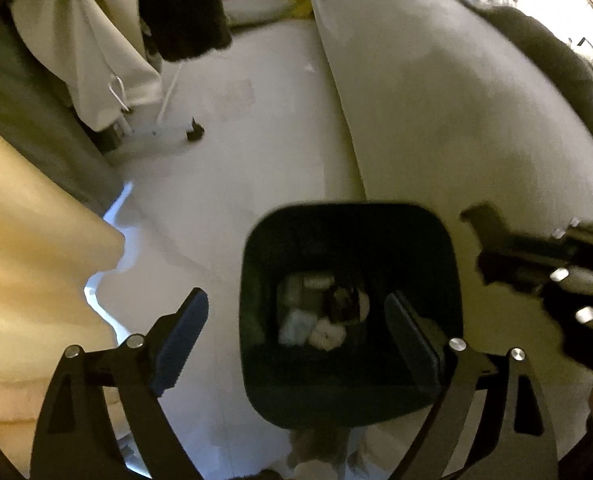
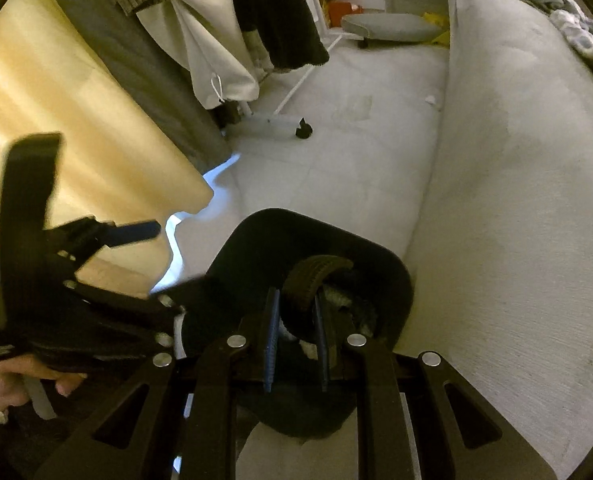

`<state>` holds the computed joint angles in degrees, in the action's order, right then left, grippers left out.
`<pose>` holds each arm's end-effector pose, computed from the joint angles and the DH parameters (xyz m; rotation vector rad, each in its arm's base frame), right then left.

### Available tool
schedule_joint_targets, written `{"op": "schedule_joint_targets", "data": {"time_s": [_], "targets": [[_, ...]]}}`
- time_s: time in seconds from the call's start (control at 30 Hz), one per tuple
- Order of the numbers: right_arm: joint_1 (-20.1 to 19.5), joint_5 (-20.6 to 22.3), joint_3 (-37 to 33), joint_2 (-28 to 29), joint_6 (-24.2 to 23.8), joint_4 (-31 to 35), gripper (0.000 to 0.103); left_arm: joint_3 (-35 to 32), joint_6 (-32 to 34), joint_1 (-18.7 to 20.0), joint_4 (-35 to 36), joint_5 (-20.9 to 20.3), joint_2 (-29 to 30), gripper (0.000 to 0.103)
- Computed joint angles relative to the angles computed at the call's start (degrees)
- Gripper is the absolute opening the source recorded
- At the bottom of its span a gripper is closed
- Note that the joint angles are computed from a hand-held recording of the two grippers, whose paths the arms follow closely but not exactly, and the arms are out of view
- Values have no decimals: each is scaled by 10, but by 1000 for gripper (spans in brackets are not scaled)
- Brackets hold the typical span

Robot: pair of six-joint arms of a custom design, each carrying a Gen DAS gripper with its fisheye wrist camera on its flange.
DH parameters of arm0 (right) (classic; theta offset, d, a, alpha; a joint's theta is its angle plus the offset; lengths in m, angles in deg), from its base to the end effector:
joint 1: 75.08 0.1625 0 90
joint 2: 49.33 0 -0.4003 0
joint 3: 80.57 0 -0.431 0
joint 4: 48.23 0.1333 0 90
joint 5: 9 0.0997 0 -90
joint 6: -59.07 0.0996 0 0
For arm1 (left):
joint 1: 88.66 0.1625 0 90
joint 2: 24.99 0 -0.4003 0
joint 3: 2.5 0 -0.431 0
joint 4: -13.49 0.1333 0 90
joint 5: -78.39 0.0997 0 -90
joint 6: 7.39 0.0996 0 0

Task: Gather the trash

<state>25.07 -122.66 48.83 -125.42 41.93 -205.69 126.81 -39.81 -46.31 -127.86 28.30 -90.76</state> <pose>0.1752 -0.4489 0.1414 0.5687 -2.6404 0.3000 -0.1906 -0.4406 0.0460 0.4191 2.4175 -0.3722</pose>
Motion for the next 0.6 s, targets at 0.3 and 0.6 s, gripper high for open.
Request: {"op": "schedule_joint_targets", "data": {"time_s": [0.3, 0.6], "targets": [[-7, -13, -20, 38, 19, 23, 17, 31, 47, -13, -123, 45, -27, 82], [-7, -29, -29, 65, 39, 58, 28, 57, 97, -29, -263, 65, -42, 70]]}}
